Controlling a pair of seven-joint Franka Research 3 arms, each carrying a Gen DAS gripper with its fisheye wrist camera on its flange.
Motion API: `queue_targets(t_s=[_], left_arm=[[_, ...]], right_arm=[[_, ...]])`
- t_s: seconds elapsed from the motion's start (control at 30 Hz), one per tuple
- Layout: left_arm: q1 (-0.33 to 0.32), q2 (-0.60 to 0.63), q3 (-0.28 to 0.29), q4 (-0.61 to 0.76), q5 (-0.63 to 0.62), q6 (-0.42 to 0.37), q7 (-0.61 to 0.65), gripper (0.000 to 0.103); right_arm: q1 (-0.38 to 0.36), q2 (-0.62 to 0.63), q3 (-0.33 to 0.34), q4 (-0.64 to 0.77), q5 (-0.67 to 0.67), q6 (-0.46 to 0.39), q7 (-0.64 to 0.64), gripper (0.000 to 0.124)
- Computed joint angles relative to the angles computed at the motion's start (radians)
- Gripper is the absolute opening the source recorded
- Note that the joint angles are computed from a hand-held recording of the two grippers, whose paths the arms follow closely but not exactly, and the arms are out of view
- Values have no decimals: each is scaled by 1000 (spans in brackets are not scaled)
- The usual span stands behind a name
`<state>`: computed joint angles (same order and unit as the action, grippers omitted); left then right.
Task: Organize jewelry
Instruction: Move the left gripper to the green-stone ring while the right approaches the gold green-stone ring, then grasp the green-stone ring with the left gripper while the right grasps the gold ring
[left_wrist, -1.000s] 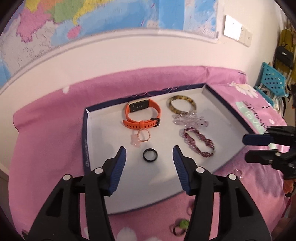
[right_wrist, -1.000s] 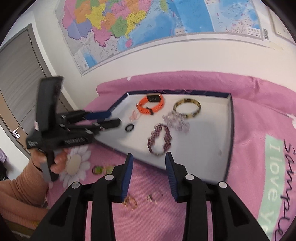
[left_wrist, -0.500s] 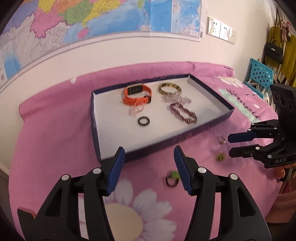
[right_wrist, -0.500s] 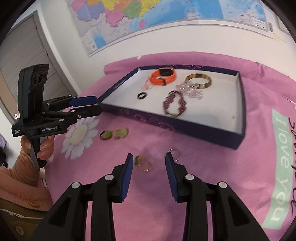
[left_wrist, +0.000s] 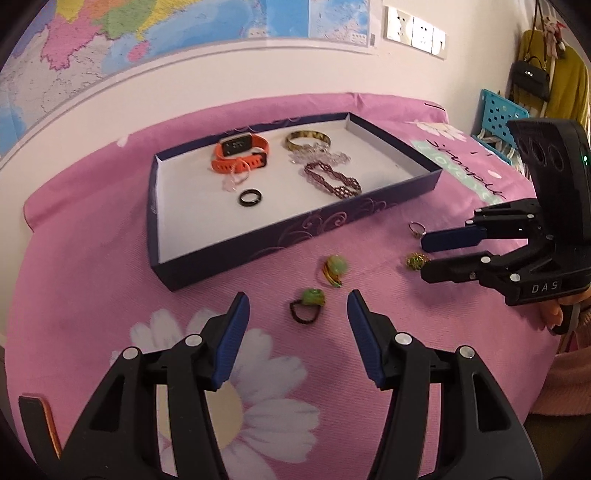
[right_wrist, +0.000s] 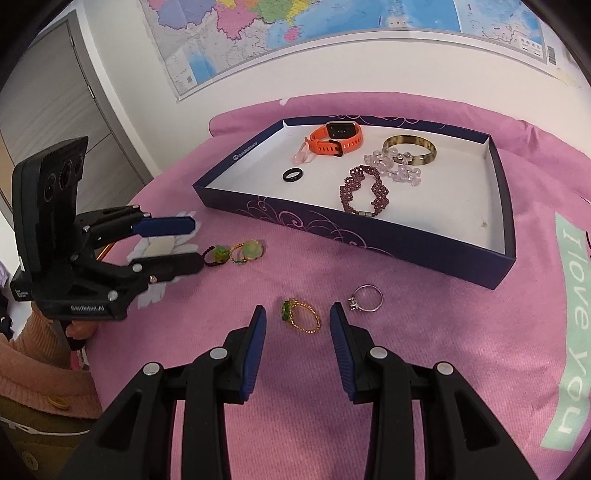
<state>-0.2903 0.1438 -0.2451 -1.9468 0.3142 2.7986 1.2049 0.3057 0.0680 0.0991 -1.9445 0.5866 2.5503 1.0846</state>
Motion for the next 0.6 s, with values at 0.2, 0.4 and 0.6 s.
queue_targets(t_s=[0.2, 0.4, 0.6], left_arm=[[4, 29, -15, 28, -49, -17, 49, 48], [-1, 52, -18, 52, -79, -47, 70, 33], [-11, 45, -7, 43, -50, -45, 34, 26]], right_arm=[[6, 6, 2, 4, -25, 11, 13, 35], [11, 5, 2, 2, -60, 20, 29, 34], [17, 5, 4, 2, -89, 28, 44, 33]])
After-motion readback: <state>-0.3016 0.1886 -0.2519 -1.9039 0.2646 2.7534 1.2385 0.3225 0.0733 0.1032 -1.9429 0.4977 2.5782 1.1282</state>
